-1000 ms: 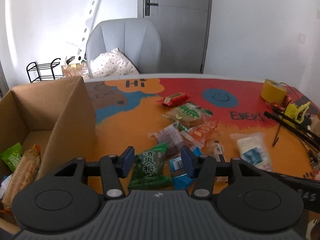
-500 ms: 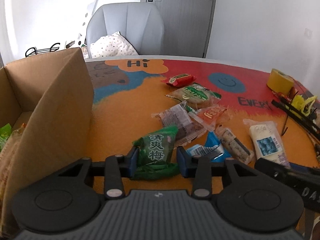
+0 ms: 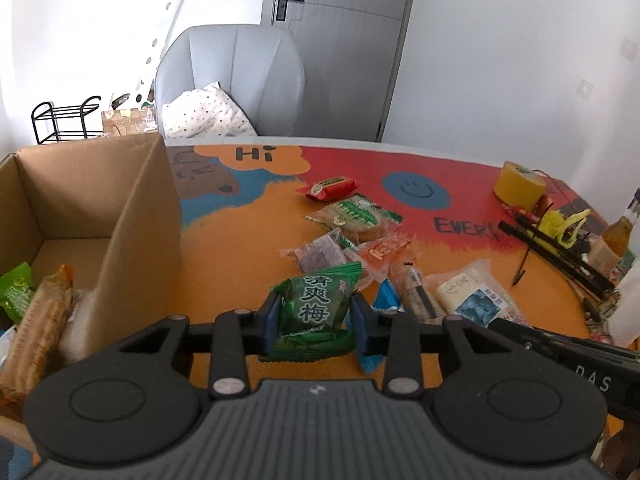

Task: Organize snacks
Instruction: 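Lift both held snacks and carry them over the cardboard box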

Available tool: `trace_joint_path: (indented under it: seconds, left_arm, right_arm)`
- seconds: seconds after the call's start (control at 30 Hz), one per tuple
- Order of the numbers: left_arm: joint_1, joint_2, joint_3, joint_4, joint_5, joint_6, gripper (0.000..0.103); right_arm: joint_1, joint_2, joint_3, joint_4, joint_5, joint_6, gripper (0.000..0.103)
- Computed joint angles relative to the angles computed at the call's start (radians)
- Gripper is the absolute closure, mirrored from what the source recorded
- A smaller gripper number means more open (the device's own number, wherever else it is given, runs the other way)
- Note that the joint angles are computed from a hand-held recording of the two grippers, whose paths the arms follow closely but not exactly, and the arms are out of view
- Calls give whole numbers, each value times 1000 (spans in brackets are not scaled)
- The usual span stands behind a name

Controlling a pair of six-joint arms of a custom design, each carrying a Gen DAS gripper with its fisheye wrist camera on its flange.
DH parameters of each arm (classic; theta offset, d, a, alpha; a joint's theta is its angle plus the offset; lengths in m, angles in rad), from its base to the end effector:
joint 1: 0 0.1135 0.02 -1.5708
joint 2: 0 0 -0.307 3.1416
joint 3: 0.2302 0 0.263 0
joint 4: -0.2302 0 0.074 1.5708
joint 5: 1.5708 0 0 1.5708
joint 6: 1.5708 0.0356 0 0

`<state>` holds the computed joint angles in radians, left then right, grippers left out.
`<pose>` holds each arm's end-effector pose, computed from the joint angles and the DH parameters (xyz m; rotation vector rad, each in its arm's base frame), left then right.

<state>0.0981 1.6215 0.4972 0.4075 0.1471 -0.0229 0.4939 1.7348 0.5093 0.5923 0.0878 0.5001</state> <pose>0.2817 0.0225 0.1433 -0.0615 2.2807 -0.1289 0.2670 0.1402 0.1310 0.0568 2.2384 0.4541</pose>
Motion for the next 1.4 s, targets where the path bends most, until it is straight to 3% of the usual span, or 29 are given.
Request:
trace_joint_path:
  seconds: [0.77,1.4]
  left_arm:
    - [181,-227,-6,-145,183,55,68]
    - [453,-199,85,-247,349,143,68]
  right_arm:
    - [125,-135,48,-73,86,1,85]
    - [257,-48,224,-122,147,-17,85]
